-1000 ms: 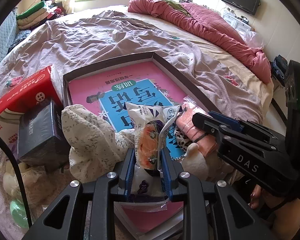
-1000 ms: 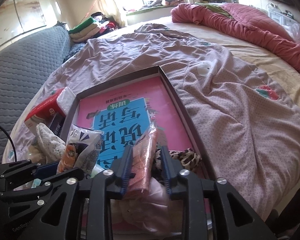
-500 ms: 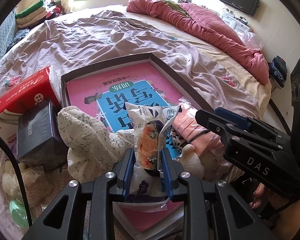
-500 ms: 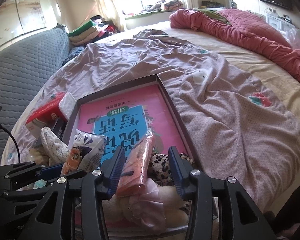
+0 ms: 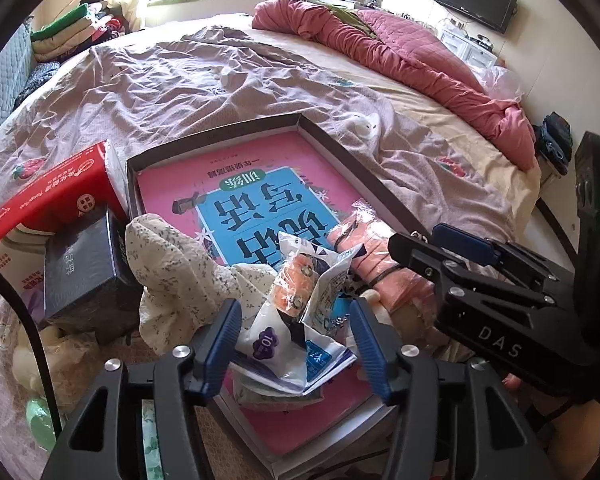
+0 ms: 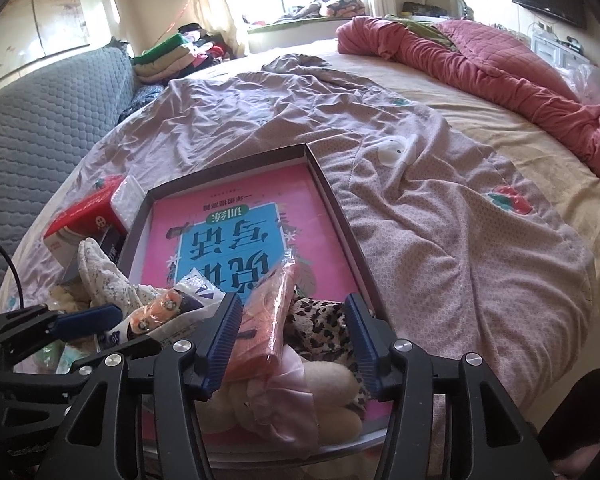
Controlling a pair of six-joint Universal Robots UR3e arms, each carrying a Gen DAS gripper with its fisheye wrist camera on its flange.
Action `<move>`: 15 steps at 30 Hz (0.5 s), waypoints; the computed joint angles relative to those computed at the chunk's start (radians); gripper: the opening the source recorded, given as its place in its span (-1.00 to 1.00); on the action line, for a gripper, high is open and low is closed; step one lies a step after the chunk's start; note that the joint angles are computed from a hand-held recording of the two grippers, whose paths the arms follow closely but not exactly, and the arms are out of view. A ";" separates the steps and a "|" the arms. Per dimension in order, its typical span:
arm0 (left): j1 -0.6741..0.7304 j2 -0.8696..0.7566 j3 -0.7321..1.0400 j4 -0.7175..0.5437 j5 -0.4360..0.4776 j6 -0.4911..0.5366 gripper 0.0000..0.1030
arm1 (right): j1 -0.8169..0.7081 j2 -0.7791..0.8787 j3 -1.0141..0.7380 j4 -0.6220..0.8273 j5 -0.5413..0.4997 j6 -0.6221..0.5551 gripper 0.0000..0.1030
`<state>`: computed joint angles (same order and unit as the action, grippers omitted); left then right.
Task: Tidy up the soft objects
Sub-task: 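Open the right tool to drop the pink tube on the tray while the left tool releases the pad packet, then withdraw both open tools from the tray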
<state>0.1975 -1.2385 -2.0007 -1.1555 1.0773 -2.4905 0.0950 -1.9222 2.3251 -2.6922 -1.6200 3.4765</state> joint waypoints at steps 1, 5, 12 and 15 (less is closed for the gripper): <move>0.002 0.005 0.002 -0.005 -0.001 0.003 0.09 | 0.003 -0.001 -0.004 0.005 -0.002 0.001 0.10; 0.011 0.021 0.019 -0.050 -0.006 0.023 0.16 | 0.014 -0.012 -0.009 0.017 -0.019 0.002 0.14; 0.043 0.085 0.047 -0.145 -0.036 0.075 0.30 | 0.074 -0.023 -0.052 0.058 -0.094 0.022 0.27; 0.064 0.111 0.059 -0.186 -0.047 0.096 0.32 | 0.106 -0.024 -0.068 0.066 -0.132 0.042 0.34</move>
<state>0.2617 -1.1272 -1.9420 -1.3416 1.0303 -2.3950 0.2006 -1.9465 2.2572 -2.6262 -1.7523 3.5182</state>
